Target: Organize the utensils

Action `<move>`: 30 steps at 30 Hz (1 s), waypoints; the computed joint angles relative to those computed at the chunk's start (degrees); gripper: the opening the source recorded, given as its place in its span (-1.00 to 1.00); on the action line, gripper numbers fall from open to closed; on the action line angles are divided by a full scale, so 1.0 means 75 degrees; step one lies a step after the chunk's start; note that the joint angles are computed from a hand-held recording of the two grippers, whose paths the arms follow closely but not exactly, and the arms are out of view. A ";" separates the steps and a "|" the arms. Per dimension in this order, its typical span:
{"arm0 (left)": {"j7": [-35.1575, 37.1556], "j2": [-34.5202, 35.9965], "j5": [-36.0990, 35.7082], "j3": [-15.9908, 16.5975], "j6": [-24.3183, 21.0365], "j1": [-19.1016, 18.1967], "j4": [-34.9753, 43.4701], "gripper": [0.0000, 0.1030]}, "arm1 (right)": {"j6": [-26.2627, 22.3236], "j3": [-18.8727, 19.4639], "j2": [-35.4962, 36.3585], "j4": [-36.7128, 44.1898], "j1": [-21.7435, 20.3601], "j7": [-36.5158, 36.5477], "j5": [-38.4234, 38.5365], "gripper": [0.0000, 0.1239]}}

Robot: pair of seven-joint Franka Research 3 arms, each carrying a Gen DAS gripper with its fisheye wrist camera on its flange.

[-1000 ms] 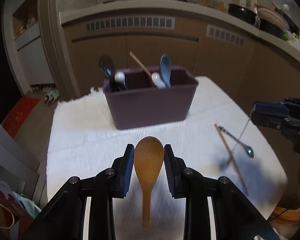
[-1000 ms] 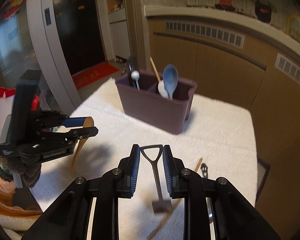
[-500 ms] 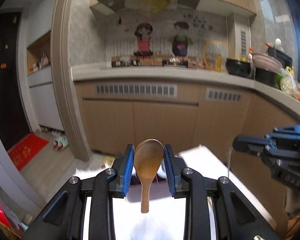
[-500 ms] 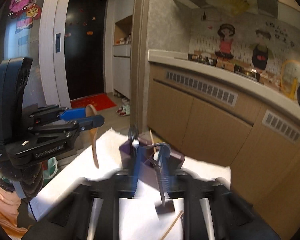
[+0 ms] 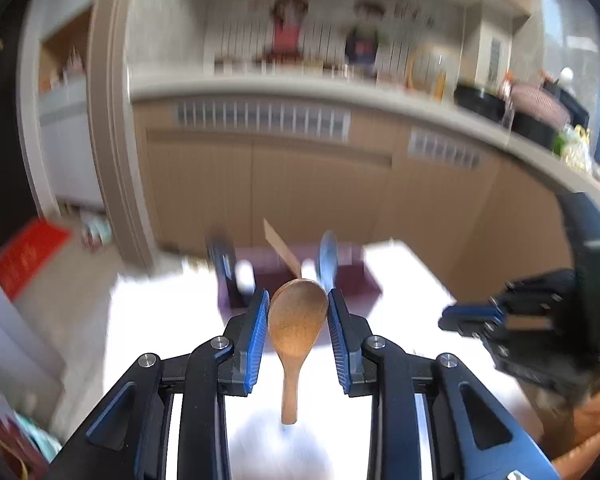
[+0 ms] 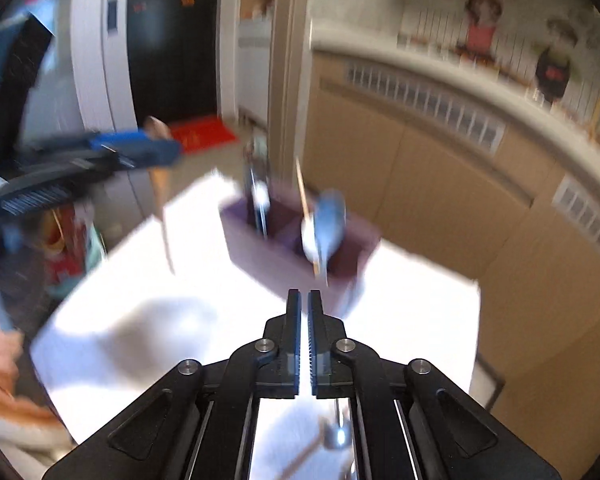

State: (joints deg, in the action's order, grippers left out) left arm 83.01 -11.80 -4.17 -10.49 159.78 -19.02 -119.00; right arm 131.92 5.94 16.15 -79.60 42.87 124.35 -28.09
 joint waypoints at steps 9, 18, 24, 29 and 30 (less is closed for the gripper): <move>0.0423 -0.0106 -0.1079 0.0122 -0.0466 -0.0146 -0.0836 -0.48 | 0.0014 0.0030 0.0144 -0.1305 -0.0639 -0.0152 0.1298 -0.46; 0.0557 -0.0293 -0.1100 0.0162 -0.0490 -0.0200 -0.0908 -0.48 | -0.0260 -0.0258 0.1259 -0.0159 -0.0541 -0.0494 0.1399 -0.46; 0.0540 -0.0527 -0.1089 0.0205 -0.0441 -0.0245 -0.1087 -0.48 | -0.0577 -0.0345 0.1201 -0.0089 -0.0258 -0.0390 0.1350 -0.91; 0.0435 -0.0765 -0.0985 0.0236 -0.0337 -0.0293 -0.1298 -0.48 | 0.0547 -0.0143 -0.0014 -0.1641 -0.0380 0.0227 0.1576 -0.91; 0.0419 -0.0799 -0.0971 0.0249 -0.0316 -0.0315 -0.1322 -0.48 | 0.0777 -0.0113 -0.0316 -0.1955 -0.0372 0.0430 0.1455 -0.91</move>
State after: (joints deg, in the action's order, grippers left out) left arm 86.15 -17.79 -11.45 -8.62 157.41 -21.38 -128.92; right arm 137.75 5.09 13.78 -94.26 40.08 127.58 -17.18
